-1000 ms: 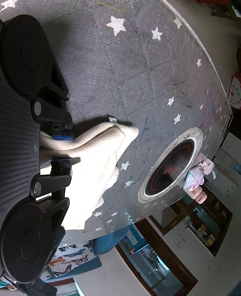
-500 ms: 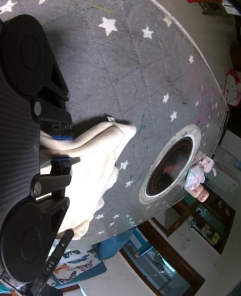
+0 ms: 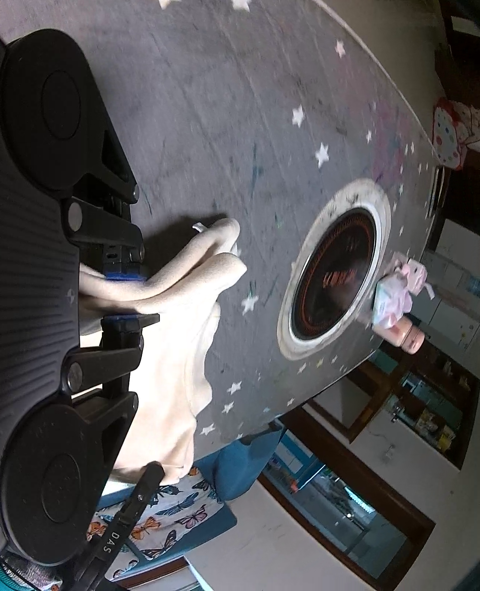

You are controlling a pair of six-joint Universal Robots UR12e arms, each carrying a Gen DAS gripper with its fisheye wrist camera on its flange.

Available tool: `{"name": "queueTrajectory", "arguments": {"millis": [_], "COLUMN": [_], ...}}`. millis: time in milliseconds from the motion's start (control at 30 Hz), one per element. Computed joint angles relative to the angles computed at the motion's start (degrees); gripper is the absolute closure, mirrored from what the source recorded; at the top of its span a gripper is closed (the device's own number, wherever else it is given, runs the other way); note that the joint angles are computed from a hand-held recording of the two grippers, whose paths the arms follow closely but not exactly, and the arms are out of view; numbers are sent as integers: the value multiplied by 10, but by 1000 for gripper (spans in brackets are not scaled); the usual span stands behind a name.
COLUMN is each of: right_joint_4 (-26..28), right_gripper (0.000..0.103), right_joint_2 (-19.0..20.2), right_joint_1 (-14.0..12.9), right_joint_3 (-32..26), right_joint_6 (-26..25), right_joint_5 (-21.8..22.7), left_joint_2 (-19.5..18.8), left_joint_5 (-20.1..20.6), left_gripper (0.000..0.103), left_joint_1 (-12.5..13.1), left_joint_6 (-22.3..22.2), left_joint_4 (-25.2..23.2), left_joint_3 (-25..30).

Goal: Fold clothes

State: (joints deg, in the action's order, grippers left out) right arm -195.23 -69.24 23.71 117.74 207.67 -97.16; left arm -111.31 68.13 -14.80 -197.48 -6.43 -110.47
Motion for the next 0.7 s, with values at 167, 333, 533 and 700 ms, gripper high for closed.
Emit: {"name": "queueTrajectory", "arguments": {"millis": [167, 333, 533, 700], "right_joint_4": [2, 4, 7, 10], "right_gripper": [92, 93, 93, 93], "right_joint_2": [-12, -24, -36, -44], "right_joint_1": [-7, -16, -28, -38], "right_joint_3": [6, 13, 22, 29], "right_joint_6": [-10, -20, -28, -32], "right_joint_5": [-25, -50, -74, -89], "left_joint_2": [-14, -29, -44, -56], "left_joint_5": [-1, 1, 15, 22], "left_gripper": [86, 86, 86, 86], "left_joint_1": [-18, -37, -61, -76], "left_joint_6": [5, 10, 19, 21], "left_joint_4": [-12, -25, -35, -46], "left_joint_3": [25, 51, 81, 104]}}
